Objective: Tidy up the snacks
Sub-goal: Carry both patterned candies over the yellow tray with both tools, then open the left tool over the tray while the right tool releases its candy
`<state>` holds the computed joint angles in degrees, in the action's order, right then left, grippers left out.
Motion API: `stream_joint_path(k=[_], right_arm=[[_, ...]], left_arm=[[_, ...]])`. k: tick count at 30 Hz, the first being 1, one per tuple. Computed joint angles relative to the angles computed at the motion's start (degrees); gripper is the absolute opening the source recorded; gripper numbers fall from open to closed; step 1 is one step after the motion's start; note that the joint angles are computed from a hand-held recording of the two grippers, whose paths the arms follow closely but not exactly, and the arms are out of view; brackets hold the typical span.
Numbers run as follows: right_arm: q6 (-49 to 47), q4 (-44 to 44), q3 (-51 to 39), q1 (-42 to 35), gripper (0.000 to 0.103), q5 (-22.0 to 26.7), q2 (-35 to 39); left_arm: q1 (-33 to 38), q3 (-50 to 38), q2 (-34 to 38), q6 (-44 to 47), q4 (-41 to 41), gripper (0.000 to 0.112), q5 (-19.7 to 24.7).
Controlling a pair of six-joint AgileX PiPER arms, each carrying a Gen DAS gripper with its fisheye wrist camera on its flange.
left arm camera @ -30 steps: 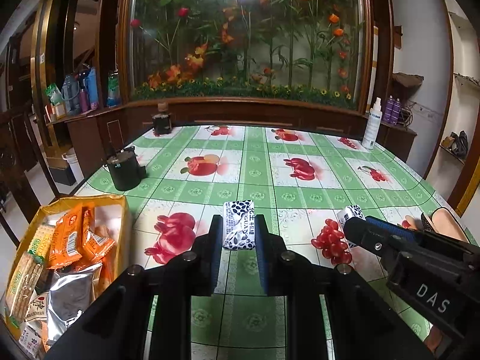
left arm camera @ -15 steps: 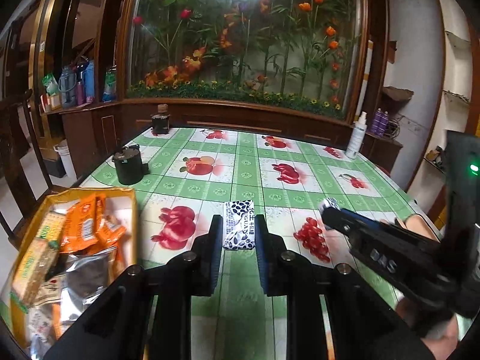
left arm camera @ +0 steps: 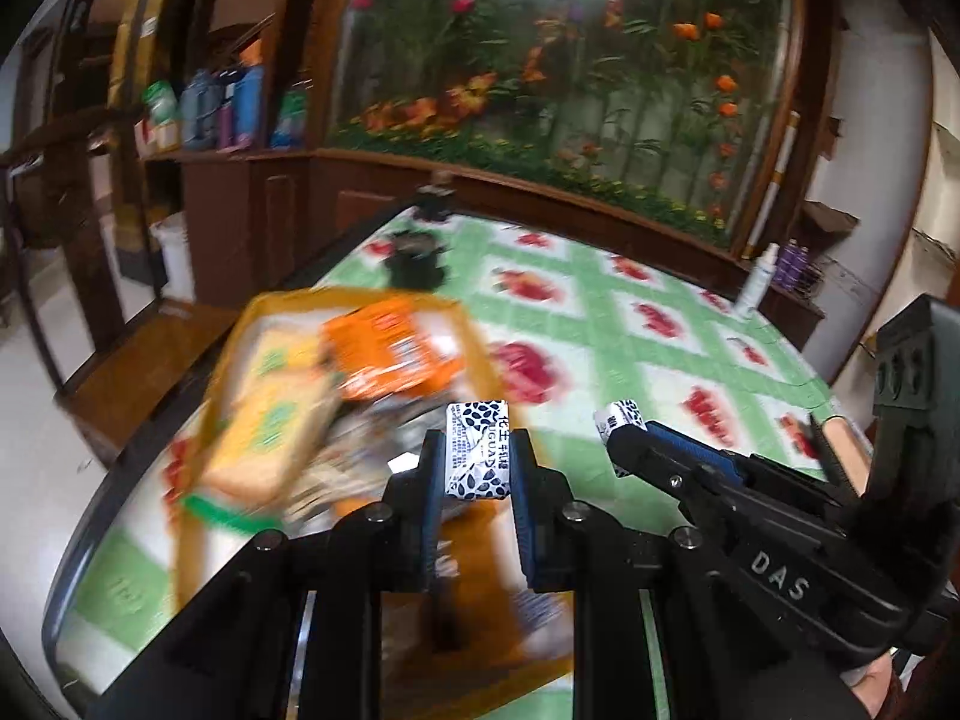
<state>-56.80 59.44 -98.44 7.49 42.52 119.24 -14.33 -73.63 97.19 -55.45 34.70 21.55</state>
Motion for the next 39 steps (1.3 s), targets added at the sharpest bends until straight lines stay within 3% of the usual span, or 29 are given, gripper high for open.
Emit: stream_joint_path(k=[6, 12, 17, 39], right_arm=[[-2.62, -2.48, 2.53, 5.13, 0.022, -2.63, 0.03], [-0.11, -6.26, -0.9, 5.41, 0.022, 0.76, 3.67], [0.76, -7.97, -1.24, 6.31, 0.022, -0.79, 4.27], [0.48, -8.58, -0.56, 6.74, 0.022, -2.64, 3.7]], left_arm=[[1.0, 8.46, -1.97, -13.85, 14.6, 0.02, -1.41], [2.18, 7.54, 0.86, -10.3, 10.48, 0.02, -3.54], [3.76, 6.33, 1.85, -2.63, 1.19, 0.019, -4.54], [4.26, 4.85, 2.91, -1.03, -0.08, 0.019, -3.3]])
